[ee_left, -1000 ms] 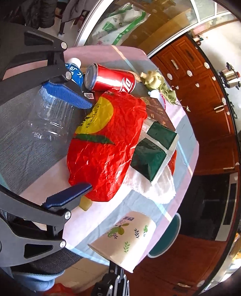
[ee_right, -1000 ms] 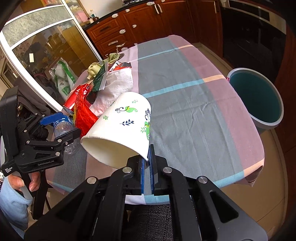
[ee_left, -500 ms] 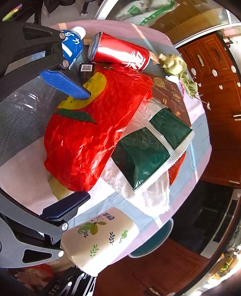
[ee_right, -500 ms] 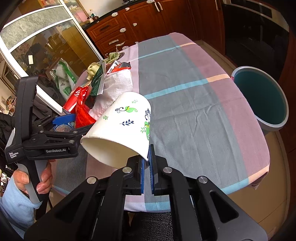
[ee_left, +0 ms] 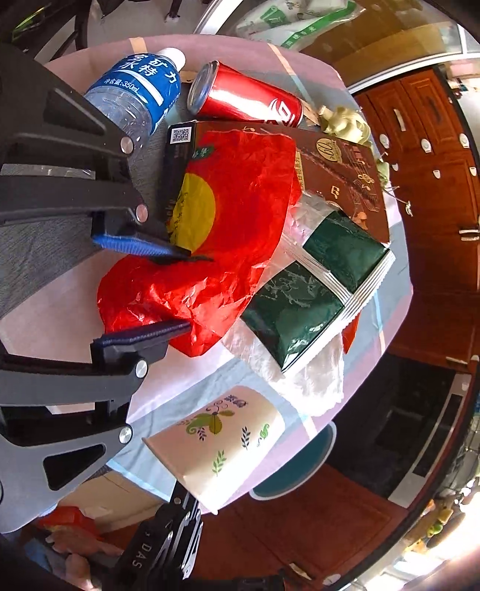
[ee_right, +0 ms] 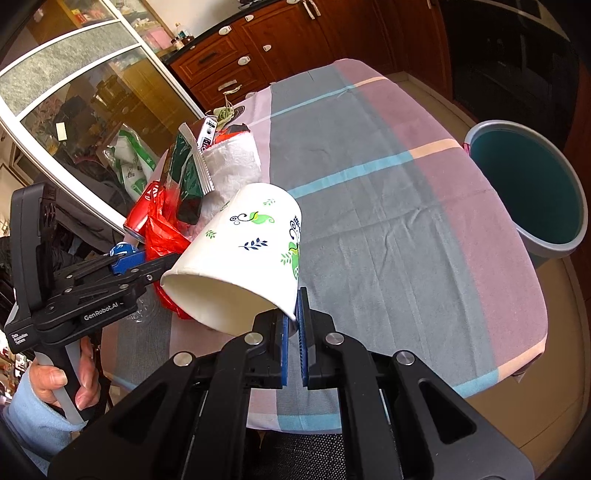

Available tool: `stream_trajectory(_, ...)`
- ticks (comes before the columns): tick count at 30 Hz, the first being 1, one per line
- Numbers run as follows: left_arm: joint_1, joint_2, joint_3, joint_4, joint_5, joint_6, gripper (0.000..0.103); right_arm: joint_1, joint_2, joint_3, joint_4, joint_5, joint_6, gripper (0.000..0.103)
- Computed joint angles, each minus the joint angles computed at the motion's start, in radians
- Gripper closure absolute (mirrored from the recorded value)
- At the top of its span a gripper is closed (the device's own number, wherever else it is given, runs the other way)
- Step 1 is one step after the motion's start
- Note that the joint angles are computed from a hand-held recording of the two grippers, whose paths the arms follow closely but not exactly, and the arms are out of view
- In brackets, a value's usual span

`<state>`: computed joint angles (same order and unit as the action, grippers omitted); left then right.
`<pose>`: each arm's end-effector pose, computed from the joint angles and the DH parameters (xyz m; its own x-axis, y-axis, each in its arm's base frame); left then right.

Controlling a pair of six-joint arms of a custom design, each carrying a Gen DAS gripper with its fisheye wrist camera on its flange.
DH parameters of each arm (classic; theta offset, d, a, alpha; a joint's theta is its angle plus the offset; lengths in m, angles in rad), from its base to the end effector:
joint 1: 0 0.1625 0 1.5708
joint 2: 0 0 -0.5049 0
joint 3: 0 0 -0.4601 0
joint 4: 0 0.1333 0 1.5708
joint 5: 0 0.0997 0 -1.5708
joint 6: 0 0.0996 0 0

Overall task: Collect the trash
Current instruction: 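Carry the red bag and paper cup to the teal bin and release both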

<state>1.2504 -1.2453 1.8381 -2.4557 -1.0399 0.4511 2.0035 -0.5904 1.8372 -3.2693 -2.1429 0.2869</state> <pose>-0.0345 -0.6874 0.3303 -0.6464 0.5161 -0.5619 0.6483 0.7599 -0.0478 0.3623 -0.5951 -0.0244 -0.9339 0.0988 0.3437 -0.1178 0.8225 -0.5565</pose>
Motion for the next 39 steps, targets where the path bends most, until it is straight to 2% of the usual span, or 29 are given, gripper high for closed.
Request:
stream_trajectory(3, -0.014, -0.022, 0.012, -0.003, 0.000, 0.000, 0.085, -0.002, -0.003, 0.007, -0.010, 0.006, 0.000, 0.098)
stream_trajectory(10, -0.072, -0.108, 0.041, 0.004, -0.037, 0.004, 0.085, -0.001, -0.021, 0.035, -0.069, 0.018, -0.018, 0.098)
stream_trajectory(14, -0.109, -0.125, 0.038, 0.011, -0.080, 0.009, 0.085, 0.005, -0.039, 0.060, -0.124, 0.020, -0.031, 0.098)
stream_trajectory(17, -0.146, -0.117, 0.056, -0.017, -0.099, 0.062, 0.085, 0.009, -0.063, 0.087, -0.179, 0.000, -0.039, 0.098)
stream_trajectory(20, -0.176, -0.075, 0.056, -0.007, -0.135, 0.075, 0.085, -0.001, -0.095, 0.120, -0.236, -0.038, -0.043, 0.098)
stream_trajectory(25, -0.223, 0.034, 0.042, -0.009, -0.215, 0.102, 0.085, -0.040, -0.170, 0.201, -0.335, -0.152, -0.016, 0.098)
stream_trajectory(27, -0.237, 0.093, 0.015, 0.004, -0.250, 0.105, 0.085, -0.062, -0.206, 0.228, -0.346, -0.203, -0.001, 0.098)
stream_trajectory(30, -0.252, 0.189, -0.027, 0.002, -0.277, 0.116, 0.084, -0.106, -0.253, 0.252, -0.334, -0.239, 0.012, 0.098)
stream_trajectory(36, -0.252, 0.369, -0.136, 0.031, -0.293, 0.081, 0.084, -0.216, -0.311, 0.248, -0.223, -0.249, 0.064, 0.098)
stream_trajectory(39, -0.240, 0.449, -0.207, 0.082, -0.283, 0.053, 0.083, -0.280, -0.331, 0.242, -0.164, -0.199, 0.092, 0.098)
